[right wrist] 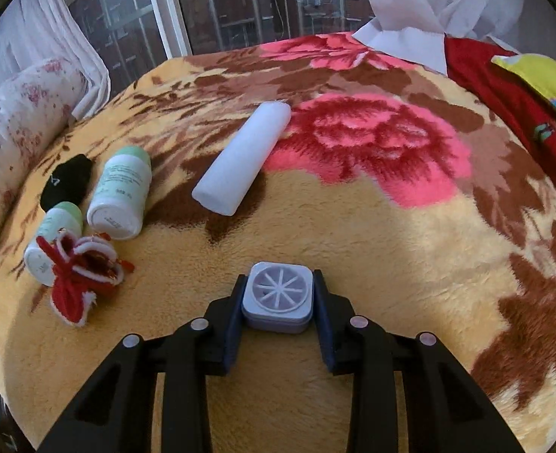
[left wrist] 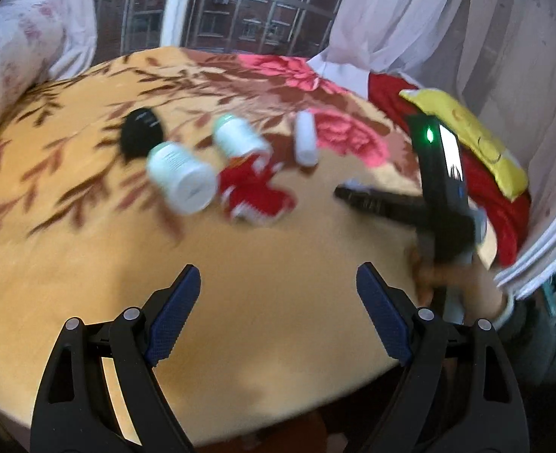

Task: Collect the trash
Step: 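Grasp the lavender square box with the right gripper while the left gripper grasps the red knitted hat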

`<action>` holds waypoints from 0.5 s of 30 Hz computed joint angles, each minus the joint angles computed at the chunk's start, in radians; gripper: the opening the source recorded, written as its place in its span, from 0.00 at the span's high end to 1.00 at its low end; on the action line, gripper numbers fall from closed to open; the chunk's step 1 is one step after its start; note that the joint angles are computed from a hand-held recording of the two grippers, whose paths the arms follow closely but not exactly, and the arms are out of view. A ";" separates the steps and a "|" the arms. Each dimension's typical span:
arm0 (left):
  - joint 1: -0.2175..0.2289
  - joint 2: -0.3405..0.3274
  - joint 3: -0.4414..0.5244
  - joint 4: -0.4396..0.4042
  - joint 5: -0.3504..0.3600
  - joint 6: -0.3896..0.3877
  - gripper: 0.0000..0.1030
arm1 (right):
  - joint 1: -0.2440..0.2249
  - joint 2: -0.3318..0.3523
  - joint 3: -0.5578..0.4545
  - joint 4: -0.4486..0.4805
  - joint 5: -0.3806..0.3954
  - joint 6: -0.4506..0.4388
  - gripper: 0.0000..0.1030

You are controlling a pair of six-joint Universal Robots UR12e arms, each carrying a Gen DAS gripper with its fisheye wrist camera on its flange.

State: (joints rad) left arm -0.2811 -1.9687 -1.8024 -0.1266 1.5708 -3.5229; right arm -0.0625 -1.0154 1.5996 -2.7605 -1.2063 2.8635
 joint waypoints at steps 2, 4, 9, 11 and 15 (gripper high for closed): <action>-0.005 -0.035 0.056 -0.040 0.023 -0.018 0.20 | -0.006 0.000 0.002 -0.002 0.022 0.015 0.68; -0.001 -0.062 0.100 -0.087 0.021 -0.047 0.20 | -0.020 -0.002 0.010 -0.020 0.050 0.060 0.68; 0.030 -0.115 0.175 -0.177 -0.044 -0.182 0.20 | -0.061 -0.020 0.053 -0.107 0.055 0.157 0.68; 0.032 -0.131 0.198 -0.193 -0.023 -0.217 0.20 | -0.072 -0.026 0.066 -0.134 0.042 0.152 0.68; 0.028 -0.174 0.272 -0.285 0.030 -0.281 0.20 | -0.094 -0.019 0.061 -0.125 0.050 0.147 0.68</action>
